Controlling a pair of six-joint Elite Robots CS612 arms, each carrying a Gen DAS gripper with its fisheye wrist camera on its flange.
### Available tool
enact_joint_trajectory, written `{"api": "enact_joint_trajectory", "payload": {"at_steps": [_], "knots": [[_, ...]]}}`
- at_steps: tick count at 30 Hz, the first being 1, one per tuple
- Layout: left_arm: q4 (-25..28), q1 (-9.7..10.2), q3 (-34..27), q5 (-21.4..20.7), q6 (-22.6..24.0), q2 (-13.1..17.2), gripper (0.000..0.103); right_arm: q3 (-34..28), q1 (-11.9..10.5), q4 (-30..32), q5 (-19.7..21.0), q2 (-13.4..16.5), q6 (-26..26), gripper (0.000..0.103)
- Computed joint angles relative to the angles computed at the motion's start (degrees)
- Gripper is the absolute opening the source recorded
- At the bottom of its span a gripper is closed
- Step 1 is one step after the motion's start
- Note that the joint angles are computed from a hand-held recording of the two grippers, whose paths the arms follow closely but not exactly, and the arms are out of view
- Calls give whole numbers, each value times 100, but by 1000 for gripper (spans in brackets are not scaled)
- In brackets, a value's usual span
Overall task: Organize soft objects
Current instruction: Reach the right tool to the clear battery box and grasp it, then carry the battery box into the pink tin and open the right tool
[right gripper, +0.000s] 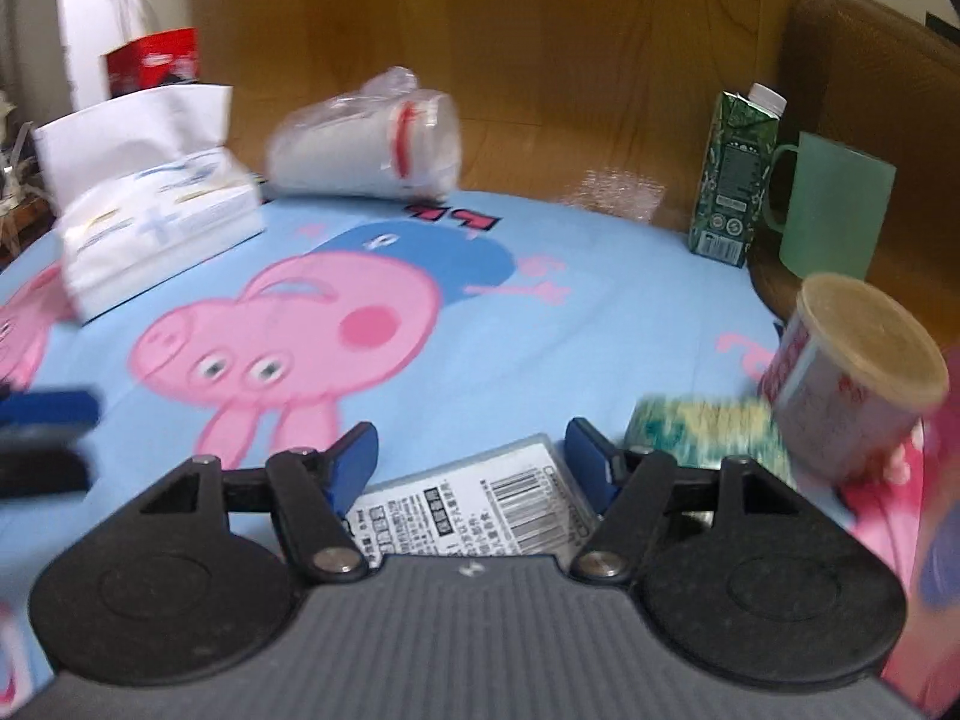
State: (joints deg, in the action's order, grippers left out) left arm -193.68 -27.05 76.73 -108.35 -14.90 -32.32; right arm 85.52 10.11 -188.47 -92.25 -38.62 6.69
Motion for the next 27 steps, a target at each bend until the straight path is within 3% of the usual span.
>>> {"api": "enact_joint_trajectory", "payload": {"at_steps": [4,9,11,13,19,23,27], "knots": [[27,3,-2,-25,22,-1,91,605,118,-701,93,-183,41,72],[127,37,-48,-165,-102,12,91,1140,148,-1393,719,-348,112,71],[140,57,-65,-242,-172,23,91,1272,151,-1762,660,-372,208,76],[164,69,-76,-289,-228,27,91,1381,155,-2001,552,-407,117,87],[224,70,-46,-317,-249,0,91,1616,114,-1783,962,-553,-227,90],[217,52,101,-476,-170,-85,91,1643,210,-1817,834,-547,-322,97],[327,69,254,-970,-182,-166,91,1476,334,-1385,411,-505,-752,100]]}}
